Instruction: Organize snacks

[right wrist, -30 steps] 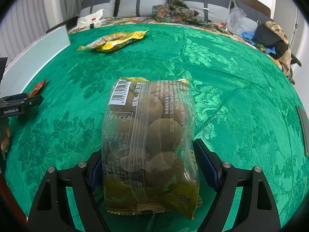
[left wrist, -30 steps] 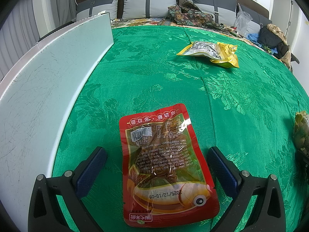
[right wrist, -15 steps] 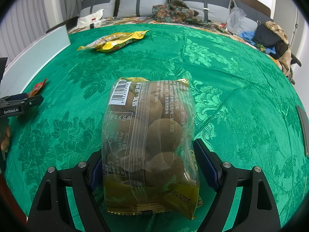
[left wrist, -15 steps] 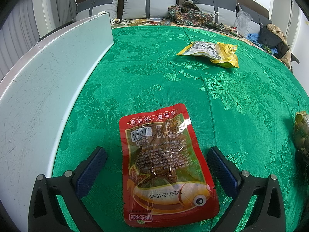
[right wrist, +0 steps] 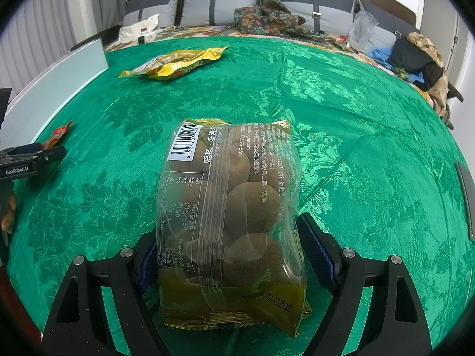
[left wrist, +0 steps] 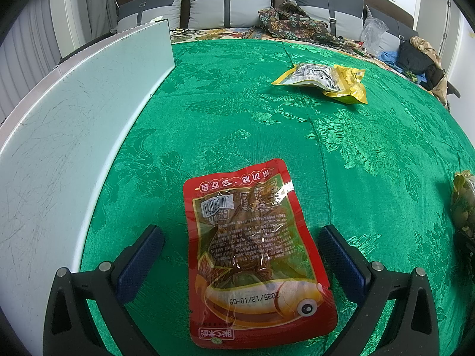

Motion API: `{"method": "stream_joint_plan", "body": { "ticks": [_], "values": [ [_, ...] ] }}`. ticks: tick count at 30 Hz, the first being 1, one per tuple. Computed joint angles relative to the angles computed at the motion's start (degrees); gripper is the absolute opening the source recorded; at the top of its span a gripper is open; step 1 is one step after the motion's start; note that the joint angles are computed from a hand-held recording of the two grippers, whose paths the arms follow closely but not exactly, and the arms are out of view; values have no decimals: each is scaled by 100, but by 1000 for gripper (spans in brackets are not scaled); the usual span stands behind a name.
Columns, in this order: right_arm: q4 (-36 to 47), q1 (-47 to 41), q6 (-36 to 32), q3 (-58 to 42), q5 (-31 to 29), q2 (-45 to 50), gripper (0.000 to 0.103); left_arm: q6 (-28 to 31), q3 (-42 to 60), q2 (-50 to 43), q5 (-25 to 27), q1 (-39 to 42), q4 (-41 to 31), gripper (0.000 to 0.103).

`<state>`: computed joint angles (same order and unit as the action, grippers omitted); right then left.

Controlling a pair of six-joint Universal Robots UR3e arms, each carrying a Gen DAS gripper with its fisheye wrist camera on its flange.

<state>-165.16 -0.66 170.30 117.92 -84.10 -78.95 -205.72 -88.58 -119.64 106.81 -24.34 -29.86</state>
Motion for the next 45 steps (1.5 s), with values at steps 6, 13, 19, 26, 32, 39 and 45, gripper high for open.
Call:
{"method": "stream_joint_plan", "body": {
  "ticks": [6, 13, 19, 26, 32, 39, 45],
  "values": [
    [-10, -2, 0, -5, 1, 13, 85, 0, 3, -4, 0, -1, 2, 103],
    [-13, 2, 3, 0, -1, 7, 85, -5, 8, -8, 3, -5, 0, 103],
    [-14, 1, 2, -1, 0, 10, 85, 0, -4, -5, 0, 1, 10, 103],
    [-16, 2, 4, 1, -1, 7, 85, -2, 7, -13, 1, -3, 8, 103],
    [-25, 1, 3, 1, 0, 16, 85, -1, 2, -15, 0, -2, 15, 103],
    [284, -52, -103, -66, 114, -68, 84, 494, 263, 181, -767, 373, -777, 103],
    [2128, -140, 418, -971, 278, -539, 85, 527, 156, 441, -1260, 614, -1073, 102]
  ]
}}
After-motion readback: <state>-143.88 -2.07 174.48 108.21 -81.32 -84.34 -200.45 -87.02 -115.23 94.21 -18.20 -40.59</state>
